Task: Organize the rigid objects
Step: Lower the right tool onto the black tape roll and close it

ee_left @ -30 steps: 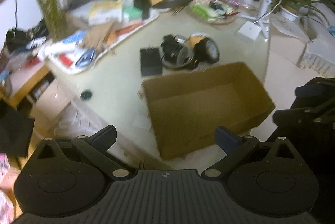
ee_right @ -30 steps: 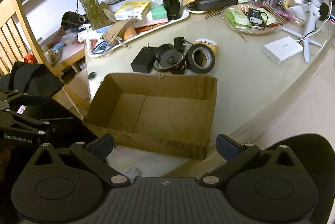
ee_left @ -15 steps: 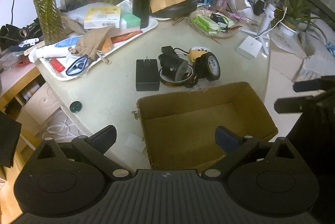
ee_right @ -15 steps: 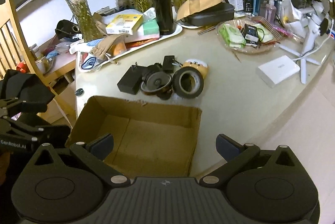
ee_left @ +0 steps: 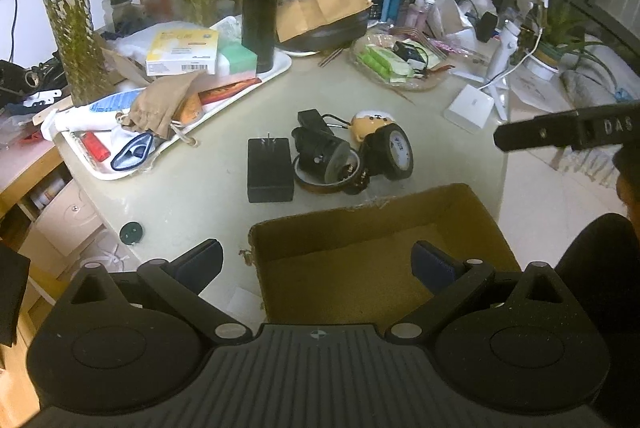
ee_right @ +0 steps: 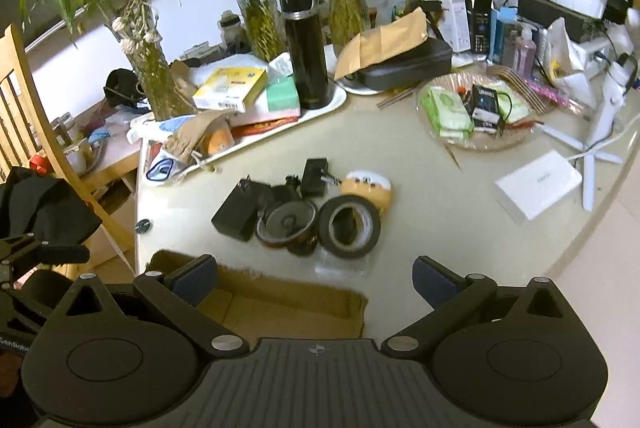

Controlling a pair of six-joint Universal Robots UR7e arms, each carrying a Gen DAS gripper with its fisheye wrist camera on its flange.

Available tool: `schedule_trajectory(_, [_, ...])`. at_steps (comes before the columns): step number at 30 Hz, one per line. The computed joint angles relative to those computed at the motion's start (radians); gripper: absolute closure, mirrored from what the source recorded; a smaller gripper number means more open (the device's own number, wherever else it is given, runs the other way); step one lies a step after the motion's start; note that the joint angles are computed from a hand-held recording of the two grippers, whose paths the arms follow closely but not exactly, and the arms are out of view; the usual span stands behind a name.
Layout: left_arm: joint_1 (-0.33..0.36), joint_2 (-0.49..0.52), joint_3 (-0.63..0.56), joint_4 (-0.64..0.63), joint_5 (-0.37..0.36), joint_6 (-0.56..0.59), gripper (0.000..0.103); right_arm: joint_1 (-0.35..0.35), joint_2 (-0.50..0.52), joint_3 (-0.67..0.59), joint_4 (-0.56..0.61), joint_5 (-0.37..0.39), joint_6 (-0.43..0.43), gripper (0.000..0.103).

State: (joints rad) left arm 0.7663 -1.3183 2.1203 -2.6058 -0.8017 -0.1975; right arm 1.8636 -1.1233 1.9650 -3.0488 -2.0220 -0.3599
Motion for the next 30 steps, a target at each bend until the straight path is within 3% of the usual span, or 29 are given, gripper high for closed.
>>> schedule_trajectory(17, [0.043,-0.022,0.029,-0.051,-0.018,0.006,0.000,-0.082,0.116,-0.124,0.042,0.041,-0.037,0.000])
schedule_trajectory(30, [0.068,-0.016,0.023,-0.060,-0.052,0.026,0.000,-0.135,0.180,-0.190,0.085,0.123,-0.018,0.000])
